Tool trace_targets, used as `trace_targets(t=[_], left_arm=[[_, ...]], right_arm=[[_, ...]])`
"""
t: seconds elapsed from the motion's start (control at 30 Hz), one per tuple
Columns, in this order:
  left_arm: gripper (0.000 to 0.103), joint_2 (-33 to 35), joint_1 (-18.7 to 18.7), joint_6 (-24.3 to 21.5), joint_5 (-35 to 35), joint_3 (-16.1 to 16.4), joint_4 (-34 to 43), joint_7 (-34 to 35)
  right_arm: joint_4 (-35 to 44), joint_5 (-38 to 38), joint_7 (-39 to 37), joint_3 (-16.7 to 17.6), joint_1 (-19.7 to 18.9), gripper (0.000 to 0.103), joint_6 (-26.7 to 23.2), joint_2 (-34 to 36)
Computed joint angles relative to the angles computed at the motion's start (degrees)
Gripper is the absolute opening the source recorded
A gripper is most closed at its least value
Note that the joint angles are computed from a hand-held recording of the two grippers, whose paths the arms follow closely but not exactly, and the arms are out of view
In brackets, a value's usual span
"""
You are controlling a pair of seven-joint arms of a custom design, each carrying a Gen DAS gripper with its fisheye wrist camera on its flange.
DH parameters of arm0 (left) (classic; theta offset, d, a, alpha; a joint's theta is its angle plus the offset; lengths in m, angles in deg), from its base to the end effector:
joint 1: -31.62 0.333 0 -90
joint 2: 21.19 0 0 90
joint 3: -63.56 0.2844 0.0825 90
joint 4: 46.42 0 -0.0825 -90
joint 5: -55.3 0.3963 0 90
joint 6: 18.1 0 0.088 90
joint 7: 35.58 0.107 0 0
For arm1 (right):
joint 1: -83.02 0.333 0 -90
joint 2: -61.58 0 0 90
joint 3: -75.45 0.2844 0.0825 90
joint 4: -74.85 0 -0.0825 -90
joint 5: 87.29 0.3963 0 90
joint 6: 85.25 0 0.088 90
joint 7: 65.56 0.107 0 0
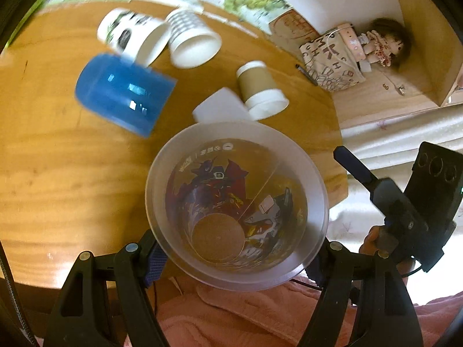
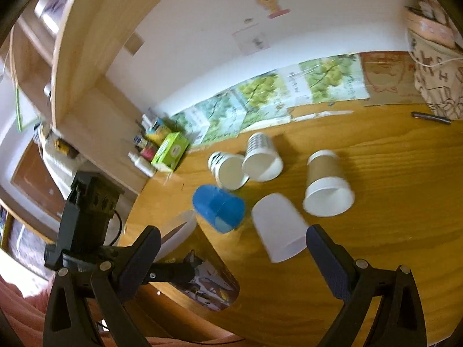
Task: Flip cup upright
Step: 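Lift the clear cup with the left gripper and rotate it rim-up, then bring the right gripper to the cup while the left gripper holds it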
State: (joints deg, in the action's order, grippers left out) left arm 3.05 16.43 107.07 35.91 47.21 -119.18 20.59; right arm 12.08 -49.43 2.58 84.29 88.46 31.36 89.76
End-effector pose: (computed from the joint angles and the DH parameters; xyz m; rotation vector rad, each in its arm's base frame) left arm 0.6295 -0.3506 0.5523 2.1189 -1.6980 0.8174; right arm 0.7061 0.1833 0.5796 -1.9435 1.2492 0.1731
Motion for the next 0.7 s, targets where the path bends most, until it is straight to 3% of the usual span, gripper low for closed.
trace_targets(t=[0.4,0.7], left_arm=[[0.079,-9.7,4.2,2.4,-11.4,0.0,-16.9,5.4],[0.079,-8.8,5.4,-0.6,-14.3,0.7,-16.8,9.2]], right_arm=[[-12.9,-3.8,1.3,-1.0,4.6,0.101,3.1,-7.7],[-15.8,-8.6,2.6,-1.2,7.9,0.101,4.3,-9.5]])
